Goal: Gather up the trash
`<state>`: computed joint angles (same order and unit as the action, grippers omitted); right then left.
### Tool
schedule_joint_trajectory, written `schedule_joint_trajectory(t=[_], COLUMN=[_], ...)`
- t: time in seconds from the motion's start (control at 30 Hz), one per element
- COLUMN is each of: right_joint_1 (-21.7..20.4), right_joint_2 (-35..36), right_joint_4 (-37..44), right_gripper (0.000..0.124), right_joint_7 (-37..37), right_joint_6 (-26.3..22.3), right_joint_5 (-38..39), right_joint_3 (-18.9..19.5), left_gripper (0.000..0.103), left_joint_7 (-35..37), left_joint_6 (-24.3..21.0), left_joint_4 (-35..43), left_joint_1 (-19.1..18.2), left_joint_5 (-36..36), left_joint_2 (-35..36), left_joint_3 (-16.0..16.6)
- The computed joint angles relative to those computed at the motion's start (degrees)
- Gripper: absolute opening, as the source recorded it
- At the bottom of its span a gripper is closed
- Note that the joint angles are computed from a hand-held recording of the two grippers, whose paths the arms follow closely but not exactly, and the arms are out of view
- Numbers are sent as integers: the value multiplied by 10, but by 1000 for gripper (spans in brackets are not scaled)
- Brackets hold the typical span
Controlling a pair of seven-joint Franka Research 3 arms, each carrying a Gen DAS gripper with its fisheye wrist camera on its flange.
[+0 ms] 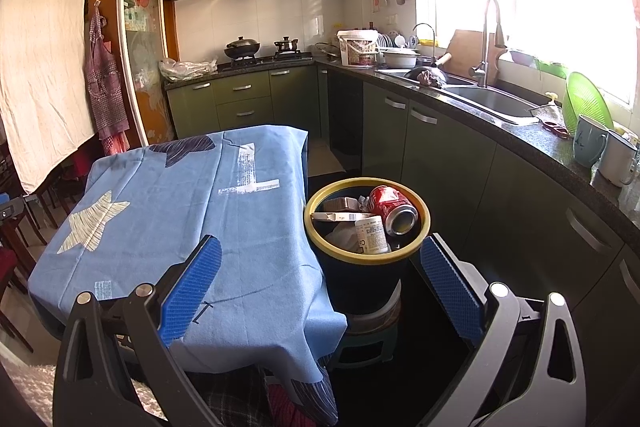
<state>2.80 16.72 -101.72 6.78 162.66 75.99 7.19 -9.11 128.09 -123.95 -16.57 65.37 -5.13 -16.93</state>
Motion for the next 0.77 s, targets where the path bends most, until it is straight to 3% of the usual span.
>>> schedule_joint_trajectory(t=[0.23, 0.6, 0.77], right_joint_1=[0, -3, 5], right_joint_2=[4, 11, 37], right_joint_4=[3, 9, 38], right_gripper=[98, 98, 98], right_joint_7=[7, 23, 66], right_joint_6=[-2, -5, -9], right_joint_5=[-7, -24, -74], right_joint_3=[0, 1, 1], left_gripper=[97, 96, 96], left_joint_7=[7, 1, 23], left_joint_6=[-40, -20, 28], left_joint_4=[16, 14, 16], left_joint_1=[-10, -8, 11], left_joint_5=[19, 27, 13], left_joint_2=[15, 18, 26], left_joint_3=[-5, 5, 23])
